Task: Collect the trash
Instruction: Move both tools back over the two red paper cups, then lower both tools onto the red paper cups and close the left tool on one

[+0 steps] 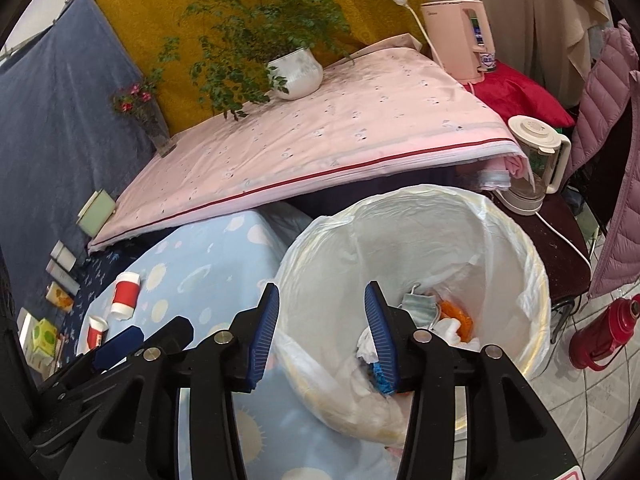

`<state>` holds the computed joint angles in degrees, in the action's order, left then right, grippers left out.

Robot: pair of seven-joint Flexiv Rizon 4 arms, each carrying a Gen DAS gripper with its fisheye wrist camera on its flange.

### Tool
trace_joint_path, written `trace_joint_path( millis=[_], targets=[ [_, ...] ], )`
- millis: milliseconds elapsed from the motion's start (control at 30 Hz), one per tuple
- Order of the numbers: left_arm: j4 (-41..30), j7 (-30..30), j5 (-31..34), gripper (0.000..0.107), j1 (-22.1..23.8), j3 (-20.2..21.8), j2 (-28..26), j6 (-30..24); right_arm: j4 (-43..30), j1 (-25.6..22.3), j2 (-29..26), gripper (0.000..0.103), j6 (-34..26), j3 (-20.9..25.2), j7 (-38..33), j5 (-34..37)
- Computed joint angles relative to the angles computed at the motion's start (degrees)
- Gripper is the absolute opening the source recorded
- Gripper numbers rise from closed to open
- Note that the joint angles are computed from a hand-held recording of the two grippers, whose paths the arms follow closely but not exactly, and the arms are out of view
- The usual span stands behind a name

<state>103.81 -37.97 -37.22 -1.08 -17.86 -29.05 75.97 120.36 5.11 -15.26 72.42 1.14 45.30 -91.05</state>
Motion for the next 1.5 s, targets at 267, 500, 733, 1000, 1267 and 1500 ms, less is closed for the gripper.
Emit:
trace_joint_path(
  millis=[267, 500, 733, 1000, 1267, 1500],
  targets=[
    [-0.8, -1.1, -0.4, 0.07, 1.9, 1.1, -0.9, -0.2, -3.9, 3.7, -3.0, 0.047, -0.9, -0.1, -6.9, 5.6],
    [-2.2, -3.1, 0.1, 0.071, 3.5, 2.9, -2.1, -1.2, -7.6, 7.3, -6.0, 0.049, -0.8, -1.1, -12.3, 10.2],
    [-4.6, -6.4, 1.3, 0.071, 5.5, 5.0, -4.0, -2.1, -12.4, 11.7, -9.9, 0.053, -0.5, -2.6, -19.0, 16.1],
    [-8.1, -11.1, 3.8, 0.072, 7.9, 8.0, -6.5, -3.1, -19.4, 17.1, -15.5, 0.055, 0.1, -4.2, -29.4, 25.8],
    [-14.9, -17.3, 7.1, 0.072, 10.6, 11.4, -10.9, -6.8, -27.9, 21.5, -21.8, 0.06, -1.0, -5.1, -40.1, 36.6],
    [-24.6, -23.2, 8.6, 0.072, 13.1, 12.7, -16.5, -12.1, -39.9, 22.7, -29.7, 0.06, -4.3, -3.3, -51.9, 47.7]
  ],
)
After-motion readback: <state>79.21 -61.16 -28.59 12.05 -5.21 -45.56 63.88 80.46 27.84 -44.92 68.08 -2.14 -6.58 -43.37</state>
